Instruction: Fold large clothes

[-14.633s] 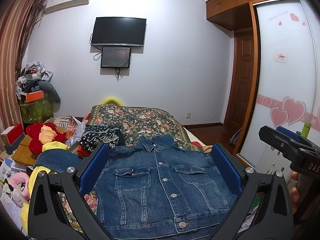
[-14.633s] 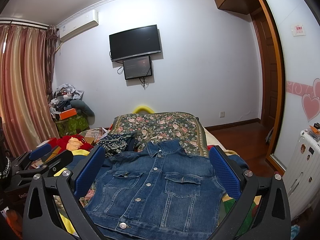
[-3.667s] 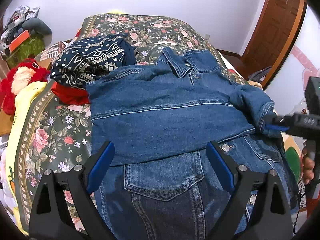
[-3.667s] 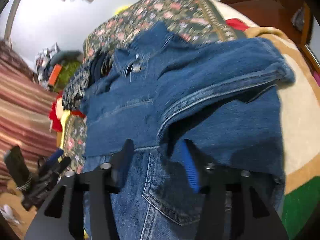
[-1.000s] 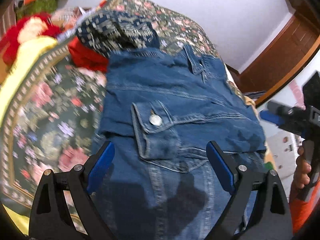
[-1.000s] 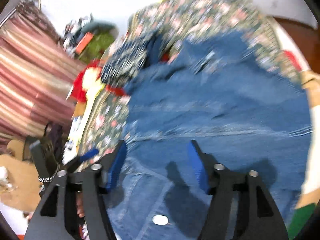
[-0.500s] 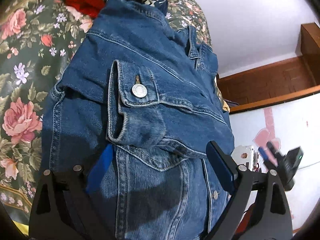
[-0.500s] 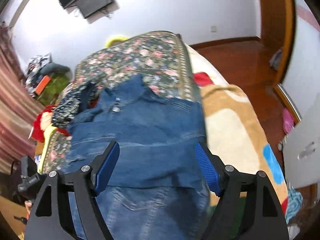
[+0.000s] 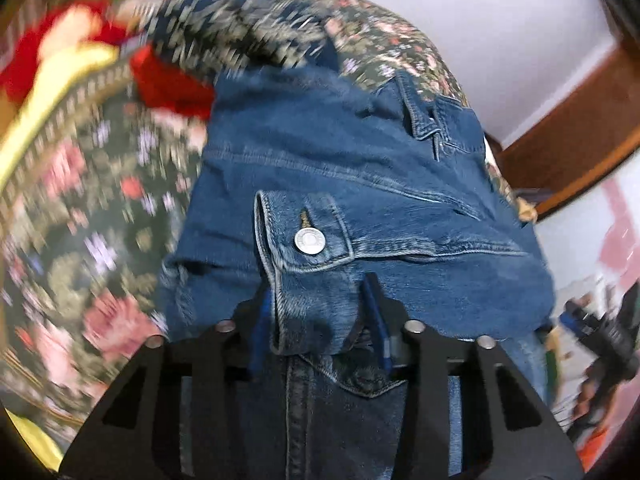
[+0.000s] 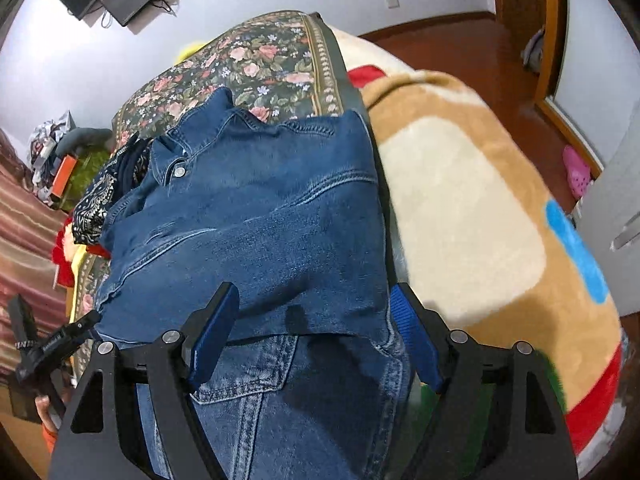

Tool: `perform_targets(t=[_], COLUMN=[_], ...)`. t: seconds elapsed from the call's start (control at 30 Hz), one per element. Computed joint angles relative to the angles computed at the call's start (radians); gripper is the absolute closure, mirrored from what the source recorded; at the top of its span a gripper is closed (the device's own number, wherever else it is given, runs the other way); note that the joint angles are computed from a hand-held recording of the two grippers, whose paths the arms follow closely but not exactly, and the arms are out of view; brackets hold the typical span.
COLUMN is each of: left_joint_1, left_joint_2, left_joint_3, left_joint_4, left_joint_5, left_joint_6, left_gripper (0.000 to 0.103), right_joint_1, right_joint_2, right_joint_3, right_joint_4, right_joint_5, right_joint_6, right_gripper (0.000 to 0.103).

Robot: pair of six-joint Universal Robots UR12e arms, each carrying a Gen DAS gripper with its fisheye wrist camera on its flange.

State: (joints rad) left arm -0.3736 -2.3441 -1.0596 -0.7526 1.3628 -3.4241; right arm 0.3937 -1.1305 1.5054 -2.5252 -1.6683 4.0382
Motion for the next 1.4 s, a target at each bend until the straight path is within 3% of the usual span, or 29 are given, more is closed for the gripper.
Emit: perform_targets(t=[0.03,0.07,0.17,0.27,0.43,0.63,0.77,0.97,1.1,1.2,1.37,1.4], left_joint_1=[-0.005,-0.019,-0.038,-0.048,-0.045,-0.04,-0.026,0.007,0.02,0.018,0.026,0.029], left_joint_2=[0.001,0.002,0.002,-0.009,-0.033,-0.029,-0.035,-0.063,-0.07,-0.073,-0.052,-0.048], left_joint_3=[0.003,0.011,0.026,0.07,0.162,0.164,0.161,0.157,0.131,0.113,0.059,0.05], left_joint_4=[0.01,0.032,0.12,0.178,0.265,0.385,0.301,0.055,-0.056,-0.117,-0.121,-0.114], left_joint_5=[0.018,0.078,0.129,0.133,0.094,0.145,0.163,0.177,0.176,0.236,0.26,0.257], left_joint_6=[0.021,0.06,0.149,0.204,0.209,0.259,0.247,0.188,0.177,0.186,0.171,0.169], left_gripper=[0.089,0.096,0.096,0.096,0.096,0.096,0.096,0.095,0.09,0.089,0.057,0.055], right_joint_1=[-0.001,-0.001,-0.001,-0.001,0.001,0.004,0.005,0.007,0.007,0.005,0.003,0.002], right_joint_2=[0.0,0.0,-0.003,-0.005,-0.012,-0.003,0.018,0.047,0.057,0.059,0.061,0.061], right_joint_3=[0.002,0.004,0.007,0.007,0.006,-0.013,-0.037,-0.071,-0.085,-0.087,-0.085,-0.086], right_joint_4=[-0.003,-0.005,-0.008,-0.01,-0.022,-0.018,0.012,0.067,0.098,0.11,0.125,0.132], right_joint_5=[0.003,0.001,-0.003,-0.008,-0.034,-0.051,-0.03,0.012,0.026,0.038,0.061,0.066], right_joint_6=[0.003,0.005,0.007,0.008,0.014,0.003,-0.009,-0.034,-0.047,-0.044,-0.035,-0.036], right_gripper=[0.028,0.028,0.028,0.028,0.028,0.028,0.028,0.028,0.028,0.028,0.028,0.028])
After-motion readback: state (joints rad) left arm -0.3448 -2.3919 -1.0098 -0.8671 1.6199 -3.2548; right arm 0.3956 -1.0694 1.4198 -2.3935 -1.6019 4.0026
